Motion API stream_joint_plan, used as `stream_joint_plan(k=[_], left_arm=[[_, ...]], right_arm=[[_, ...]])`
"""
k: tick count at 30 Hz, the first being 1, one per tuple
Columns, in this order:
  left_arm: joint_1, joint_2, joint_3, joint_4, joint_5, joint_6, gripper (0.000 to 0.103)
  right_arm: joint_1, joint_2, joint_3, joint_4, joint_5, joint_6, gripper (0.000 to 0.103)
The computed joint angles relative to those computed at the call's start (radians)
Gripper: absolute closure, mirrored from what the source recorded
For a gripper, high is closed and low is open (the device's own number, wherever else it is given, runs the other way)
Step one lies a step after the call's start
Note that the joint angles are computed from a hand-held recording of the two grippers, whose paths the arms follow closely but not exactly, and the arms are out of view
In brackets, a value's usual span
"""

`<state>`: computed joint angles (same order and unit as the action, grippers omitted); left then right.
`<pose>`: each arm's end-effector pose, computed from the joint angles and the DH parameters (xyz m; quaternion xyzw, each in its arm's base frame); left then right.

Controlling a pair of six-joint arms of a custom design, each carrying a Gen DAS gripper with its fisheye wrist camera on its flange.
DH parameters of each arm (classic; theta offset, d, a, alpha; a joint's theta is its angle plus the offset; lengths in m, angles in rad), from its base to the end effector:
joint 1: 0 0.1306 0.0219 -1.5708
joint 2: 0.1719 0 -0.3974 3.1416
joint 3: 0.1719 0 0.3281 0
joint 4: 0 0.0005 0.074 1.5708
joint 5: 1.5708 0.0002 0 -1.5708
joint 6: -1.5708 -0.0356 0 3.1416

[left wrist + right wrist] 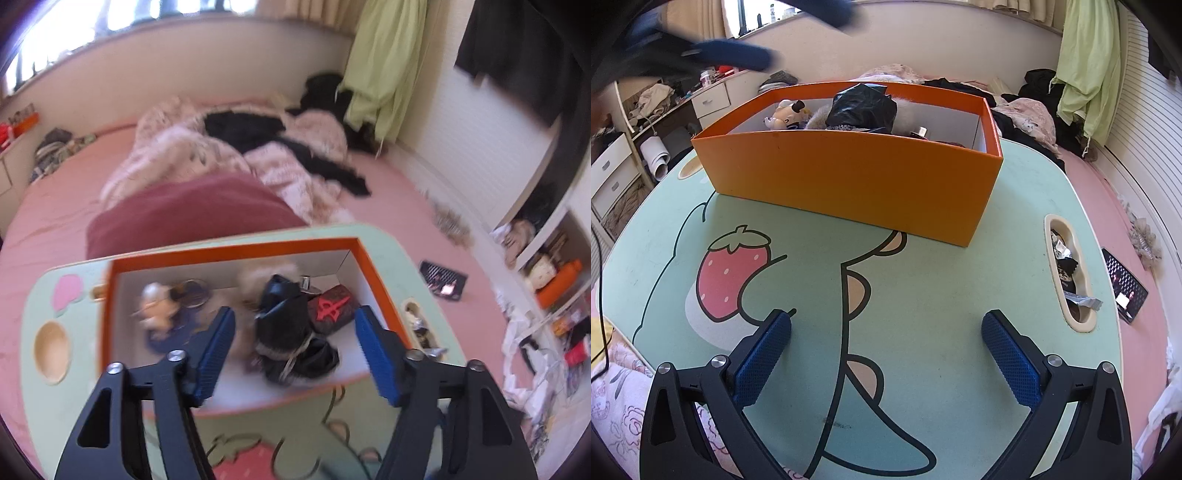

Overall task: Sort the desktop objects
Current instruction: 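Grasp the black lace cloth inside the orange box with the left gripper, then lift the black lace cloth out and set it on the table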

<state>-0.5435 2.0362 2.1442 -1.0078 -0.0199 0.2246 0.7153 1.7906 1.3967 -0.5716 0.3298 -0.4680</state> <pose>0.5586 -0.3373 0.3994 0.1467 0.9327 -0.1146 0.3088 0.4138 0.3436 0.2833 -0.0676 0.9404 0.0339 0.3314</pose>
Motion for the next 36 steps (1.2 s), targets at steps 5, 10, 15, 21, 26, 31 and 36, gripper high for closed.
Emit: stream_joint_plan(k=[5,10,15,21,26,31,36], left_arm=[[-0.017,0.108,0.129,-0.100,-0.119,0.013,0.077],[0.015,-0.051,-0.119,0.129,0.001,0.042,0.082],[0.036,-0.274,-0.387,0.377,0.092,0.062,0.082],[0.050,-0.457,-0.654,0.521,0.149,0.061,0.082],[0.061,-0.440,-0.773,0.552,0.112,0.083,0.080],[0.114,-0.368,-0.783,0.525,0.085,0.144,0.039],[0.111,-0.410,-0.833,0.508,0.042,0.086,0.004]], right_arm=[[0.001,0.005,0.006,-0.001,0.001,-0.001,0.000],[0.009,0.006,0.010,-0.005,0.005,-0.008,0.000],[0.016,0.007,0.011,-0.007,0.009,-0.015,0.000],[0.018,0.009,0.012,-0.006,0.010,-0.017,0.000],[0.019,0.010,0.013,-0.006,0.011,-0.018,0.000],[0.020,0.011,0.013,-0.006,0.010,-0.019,0.000],[0.021,0.013,0.015,-0.006,0.011,-0.020,0.000]])
